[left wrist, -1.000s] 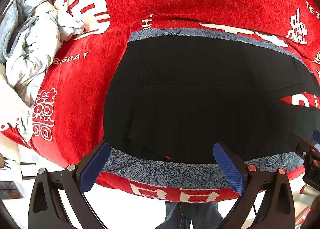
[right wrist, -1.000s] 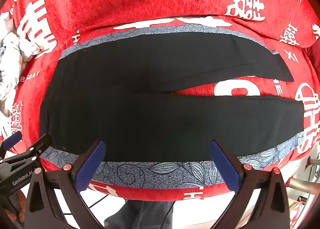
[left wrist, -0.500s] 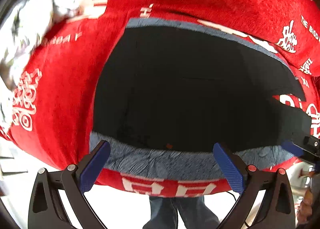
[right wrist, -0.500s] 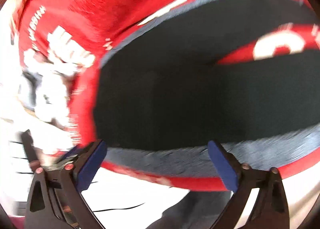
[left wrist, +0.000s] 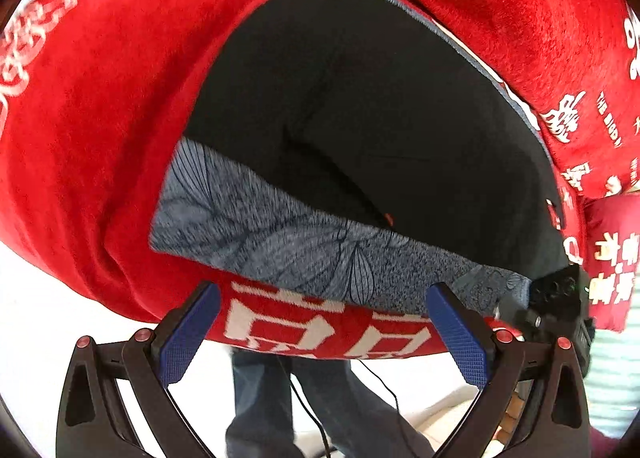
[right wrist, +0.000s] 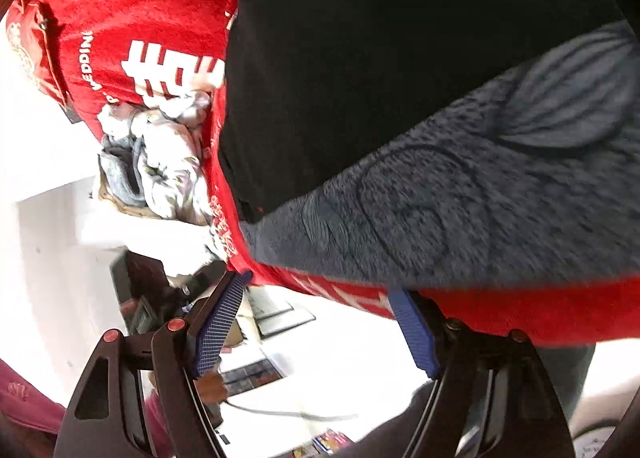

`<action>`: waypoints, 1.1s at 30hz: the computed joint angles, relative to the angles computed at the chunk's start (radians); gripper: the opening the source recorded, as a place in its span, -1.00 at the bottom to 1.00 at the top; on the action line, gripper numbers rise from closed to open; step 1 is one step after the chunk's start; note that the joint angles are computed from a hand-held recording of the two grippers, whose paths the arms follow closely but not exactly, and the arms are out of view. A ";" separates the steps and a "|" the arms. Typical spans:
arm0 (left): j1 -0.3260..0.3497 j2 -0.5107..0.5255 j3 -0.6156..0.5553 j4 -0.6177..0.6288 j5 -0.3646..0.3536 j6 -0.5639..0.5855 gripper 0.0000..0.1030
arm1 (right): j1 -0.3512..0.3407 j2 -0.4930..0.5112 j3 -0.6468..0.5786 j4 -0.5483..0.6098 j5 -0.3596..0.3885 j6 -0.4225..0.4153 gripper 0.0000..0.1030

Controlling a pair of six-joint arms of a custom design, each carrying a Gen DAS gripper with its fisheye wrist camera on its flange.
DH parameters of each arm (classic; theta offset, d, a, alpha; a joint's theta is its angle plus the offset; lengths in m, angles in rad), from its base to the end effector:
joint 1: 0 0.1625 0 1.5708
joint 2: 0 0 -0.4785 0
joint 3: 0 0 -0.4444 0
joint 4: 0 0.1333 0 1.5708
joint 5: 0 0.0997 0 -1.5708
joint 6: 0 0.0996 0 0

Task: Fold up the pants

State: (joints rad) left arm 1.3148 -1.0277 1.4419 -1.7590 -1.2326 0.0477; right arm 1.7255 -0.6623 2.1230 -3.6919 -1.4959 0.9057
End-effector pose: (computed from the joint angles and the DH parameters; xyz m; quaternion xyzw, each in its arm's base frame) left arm -0.0240 -0.7485 0.2794 0.1669 0.9653 0.0932 0.1779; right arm 0.2263 -0.5374 -0.0022 0.3354 0.8839 -0.2616 0.1944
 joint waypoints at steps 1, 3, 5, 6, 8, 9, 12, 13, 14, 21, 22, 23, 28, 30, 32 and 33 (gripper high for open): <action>0.011 0.001 -0.001 0.011 -0.029 -0.005 1.00 | -0.002 0.016 -0.016 -0.028 0.008 0.001 0.54; 0.028 0.006 -0.008 0.028 -0.092 -0.026 1.00 | 0.004 0.031 -0.043 -0.057 0.002 -0.005 0.54; 0.045 0.018 -0.012 0.047 -0.175 -0.063 1.00 | 0.007 0.038 -0.060 -0.099 0.007 -0.004 0.54; 0.049 0.023 -0.008 0.045 -0.214 -0.080 1.00 | 0.008 0.039 -0.069 -0.124 0.020 -0.005 0.54; 0.050 0.026 0.002 0.015 -0.277 -0.107 1.00 | 0.017 0.022 -0.078 -0.126 0.027 -0.029 0.54; 0.051 0.027 0.005 -0.004 -0.302 -0.119 1.00 | 0.021 0.012 -0.082 -0.120 0.031 -0.044 0.54; 0.043 0.036 0.005 -0.094 -0.338 -0.171 1.00 | 0.028 -0.010 -0.096 -0.096 0.051 -0.078 0.54; 0.040 0.040 0.002 -0.115 -0.329 -0.181 1.00 | 0.028 -0.016 -0.094 -0.087 0.055 -0.078 0.54; 0.036 0.046 -0.008 -0.129 -0.314 -0.183 1.00 | 0.028 -0.023 -0.092 -0.070 0.053 -0.077 0.54; 0.014 0.078 -0.043 -0.077 -0.198 -0.108 0.62 | 0.017 -0.051 0.043 -0.068 -0.111 0.040 0.54; 0.003 0.085 -0.042 -0.075 -0.178 -0.109 0.49 | 0.013 -0.048 0.064 -0.100 -0.126 0.069 0.52; -0.002 0.084 -0.033 -0.076 -0.151 -0.098 0.43 | 0.003 -0.037 0.085 -0.173 -0.113 0.106 0.52; -0.025 0.094 -0.040 -0.054 -0.065 -0.042 -0.45 | -0.019 0.004 0.093 -0.325 -0.113 0.250 -0.89; -0.030 0.101 -0.052 -0.044 -0.072 -0.045 -0.54 | -0.007 -0.036 0.089 -0.245 -0.145 0.223 -0.89; -0.039 0.099 -0.071 -0.032 -0.087 -0.054 -0.56 | 0.008 -0.105 0.075 -0.113 -0.159 0.143 -0.89; -0.046 0.099 -0.081 -0.032 -0.103 -0.064 -0.56 | 0.012 -0.143 0.067 -0.049 -0.157 0.111 -0.89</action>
State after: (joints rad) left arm 1.2687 -0.9289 1.3606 -1.7905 -1.3354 -0.0164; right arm 1.7379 -0.8055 2.1899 -3.7405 -1.6525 1.0167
